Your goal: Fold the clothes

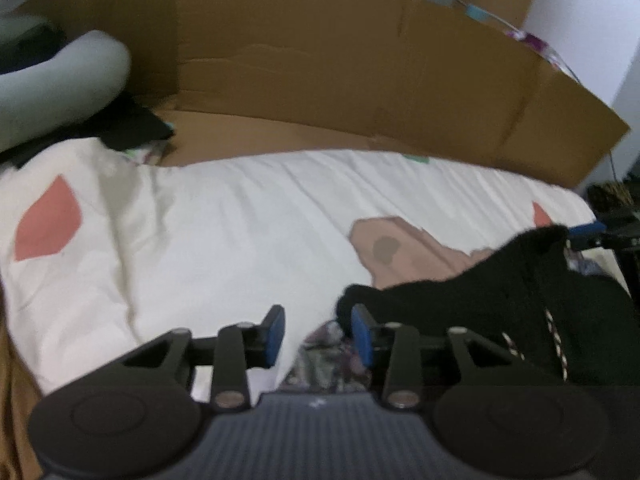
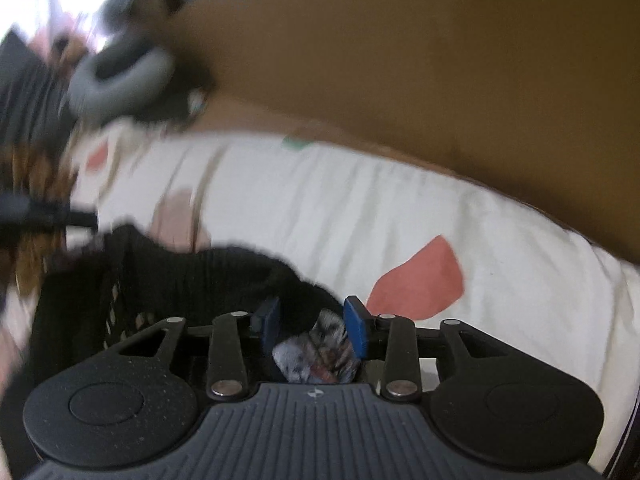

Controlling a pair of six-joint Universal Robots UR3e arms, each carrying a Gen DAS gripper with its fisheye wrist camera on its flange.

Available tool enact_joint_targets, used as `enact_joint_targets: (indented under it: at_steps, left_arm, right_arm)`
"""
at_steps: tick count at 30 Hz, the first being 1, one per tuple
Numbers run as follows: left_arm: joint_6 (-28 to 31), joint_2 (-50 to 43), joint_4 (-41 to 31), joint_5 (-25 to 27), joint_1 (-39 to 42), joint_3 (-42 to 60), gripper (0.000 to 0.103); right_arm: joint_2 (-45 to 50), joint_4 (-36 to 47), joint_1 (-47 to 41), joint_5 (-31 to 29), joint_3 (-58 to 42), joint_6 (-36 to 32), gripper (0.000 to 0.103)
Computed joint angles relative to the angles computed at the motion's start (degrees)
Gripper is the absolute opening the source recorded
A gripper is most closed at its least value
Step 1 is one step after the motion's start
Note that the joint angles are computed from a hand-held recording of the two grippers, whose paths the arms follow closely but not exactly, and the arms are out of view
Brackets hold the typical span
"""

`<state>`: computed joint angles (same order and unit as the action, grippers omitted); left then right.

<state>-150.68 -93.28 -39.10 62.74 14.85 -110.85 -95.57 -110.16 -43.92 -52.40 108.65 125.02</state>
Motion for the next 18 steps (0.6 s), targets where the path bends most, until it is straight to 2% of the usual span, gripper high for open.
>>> enact_joint_targets:
  at_steps: [2,5,9,18]
  left_arm:
    - [1.8,-0.48,0.39,1.02,-1.02,-0.31,0.053]
    - [2.85,-1.73,0.73,2.12,-2.03,-0.44,0.053]
    - [2.93,-3.25,1.02,1.88,-2.05,-0.55,0.055]
    - [7.47,-5.07,-5.59,-0.55,-1.04,1.32,0.054]
  right_arm:
    - [-0.15,-0.79,1.26,-1.69,0.79,-1.2,0.05]
    - [0.11,-2.88,2.9,-3.38,2.19,-1.87,0.06]
    - [2.09,-7.7,5.45,-5.38,3.31,-0.83,0.062]
    - [6.34,-12.47,7.79,-5.74,2.6,-1.8,0.064]
